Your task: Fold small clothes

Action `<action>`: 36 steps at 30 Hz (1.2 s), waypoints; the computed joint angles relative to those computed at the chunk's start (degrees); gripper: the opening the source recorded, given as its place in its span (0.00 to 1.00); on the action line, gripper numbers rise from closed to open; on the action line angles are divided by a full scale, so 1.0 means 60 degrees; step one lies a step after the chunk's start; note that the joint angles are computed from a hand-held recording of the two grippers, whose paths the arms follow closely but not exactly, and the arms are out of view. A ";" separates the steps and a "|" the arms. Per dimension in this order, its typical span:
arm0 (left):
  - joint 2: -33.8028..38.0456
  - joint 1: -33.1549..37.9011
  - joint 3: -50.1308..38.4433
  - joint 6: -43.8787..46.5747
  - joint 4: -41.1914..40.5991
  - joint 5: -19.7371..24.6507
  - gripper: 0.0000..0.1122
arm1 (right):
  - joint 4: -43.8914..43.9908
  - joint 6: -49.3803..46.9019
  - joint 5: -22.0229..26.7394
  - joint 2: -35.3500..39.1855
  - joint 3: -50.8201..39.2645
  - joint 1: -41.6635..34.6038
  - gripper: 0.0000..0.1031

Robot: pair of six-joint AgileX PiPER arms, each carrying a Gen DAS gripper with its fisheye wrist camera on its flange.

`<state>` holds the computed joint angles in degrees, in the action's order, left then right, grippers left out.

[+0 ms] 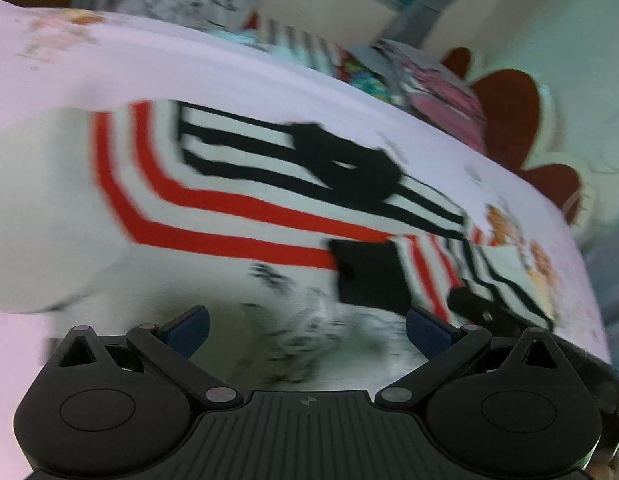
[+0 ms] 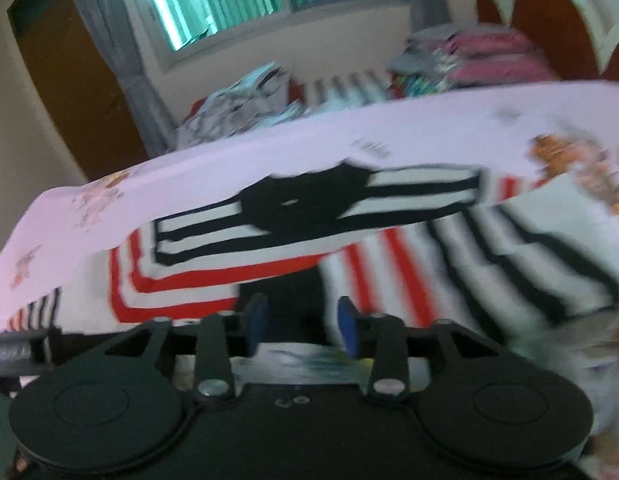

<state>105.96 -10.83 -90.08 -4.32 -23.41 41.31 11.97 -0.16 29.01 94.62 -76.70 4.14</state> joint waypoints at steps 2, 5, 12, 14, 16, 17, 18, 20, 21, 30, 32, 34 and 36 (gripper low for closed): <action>0.0281 -0.0228 -0.0192 0.0242 -0.0450 -0.0185 0.91 | -0.1011 0.0607 -0.0201 -0.0633 0.0760 -0.0261 0.48; 0.0958 -0.0546 -0.0884 0.0334 -0.0758 -0.0217 0.70 | -0.1977 0.1124 -0.0351 -0.1160 0.1566 -0.0814 0.48; 0.2059 -0.1011 -0.1897 -0.0659 -0.0019 -0.0549 0.35 | -0.2462 0.1713 -0.0594 -0.1063 0.2128 -0.1869 0.48; 0.2121 -0.0970 -0.1895 -0.0564 -0.0268 -0.0655 0.17 | -0.2405 0.1631 -0.0695 -0.0872 0.2078 -0.1968 0.48; 0.2136 -0.0914 -0.1822 -0.0568 -0.0451 -0.0759 0.12 | -0.2299 0.1560 -0.0727 -0.0624 0.1965 -0.2083 0.48; 0.2074 -0.0930 -0.1738 -0.0573 -0.0405 -0.0897 0.09 | -0.2157 0.1479 -0.0737 -0.0509 0.1898 -0.2148 0.48; 0.1968 -0.0927 -0.1587 -0.0460 -0.0495 -0.1101 0.08 | -0.2129 0.1505 -0.0728 -0.0375 0.1777 -0.2160 0.48; 0.1589 -0.0888 -0.1142 -0.0287 -0.0717 -0.1694 0.08 | -0.2058 0.1527 -0.0704 -0.0156 0.1591 -0.2159 0.48; 0.1414 -0.0826 -0.0991 -0.0256 -0.0798 -0.1895 0.08 | -0.1674 0.1210 -0.0610 -0.0053 0.1464 -0.2215 0.46; 0.0289 0.0296 0.0504 -0.0769 0.0186 -0.2329 0.07 | -0.0979 0.0666 -0.0292 0.0252 0.1049 -0.2263 0.20; 0.0359 0.0320 0.0766 -0.0955 0.0472 -0.2342 0.07 | -0.0667 0.0288 -0.0404 0.0092 0.1201 -0.2320 0.18; 0.0508 0.0195 0.0924 -0.1180 0.0780 -0.2450 0.07 | -0.1311 0.0683 -0.0486 0.0123 0.1310 -0.2306 0.17; 0.0581 0.0025 0.0923 -0.1529 0.1328 -0.2533 0.07 | -0.0904 0.0405 -0.0358 0.0198 0.1340 -0.2501 0.15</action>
<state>109.45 -10.68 -84.54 -13.49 -15.44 26.11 6.54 2.27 26.87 95.81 -68.65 -10.86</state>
